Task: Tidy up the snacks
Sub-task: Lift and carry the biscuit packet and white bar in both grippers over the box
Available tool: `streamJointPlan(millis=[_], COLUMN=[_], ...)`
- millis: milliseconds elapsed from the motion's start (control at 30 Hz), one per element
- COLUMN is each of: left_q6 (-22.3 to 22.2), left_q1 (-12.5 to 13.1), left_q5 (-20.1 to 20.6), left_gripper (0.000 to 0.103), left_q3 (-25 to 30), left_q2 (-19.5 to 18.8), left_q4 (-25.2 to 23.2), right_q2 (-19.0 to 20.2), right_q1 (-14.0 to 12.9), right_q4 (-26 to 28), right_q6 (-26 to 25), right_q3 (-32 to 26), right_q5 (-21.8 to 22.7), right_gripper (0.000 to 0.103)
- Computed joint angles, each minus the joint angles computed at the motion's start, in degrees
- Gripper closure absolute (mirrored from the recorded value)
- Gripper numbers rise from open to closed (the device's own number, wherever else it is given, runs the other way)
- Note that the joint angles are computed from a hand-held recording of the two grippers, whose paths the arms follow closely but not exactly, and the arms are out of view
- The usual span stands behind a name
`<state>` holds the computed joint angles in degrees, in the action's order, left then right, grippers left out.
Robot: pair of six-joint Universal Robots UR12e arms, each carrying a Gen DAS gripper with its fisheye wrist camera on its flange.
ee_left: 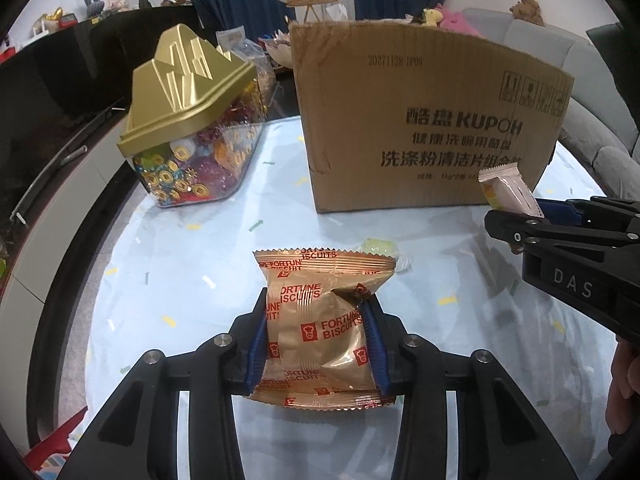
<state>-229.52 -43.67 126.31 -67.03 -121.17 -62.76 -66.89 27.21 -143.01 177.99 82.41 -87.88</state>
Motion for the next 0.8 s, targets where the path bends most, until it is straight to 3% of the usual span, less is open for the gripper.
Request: streamJointPlan(millis=[800], left_q6=[-2.1], left_q1=[-1.5], left_q5=[4.9], left_gripper=[0.062], left_q3=[4.7], left_q2=[0.1], left_q4=[-4.6], right_q2=[-4.6], right_q1=[-0.6], right_q4=[-3.7], right_q6=[0.7], right_q3=[2.1], right_q5=[0.6], right_gripper=[0.068])
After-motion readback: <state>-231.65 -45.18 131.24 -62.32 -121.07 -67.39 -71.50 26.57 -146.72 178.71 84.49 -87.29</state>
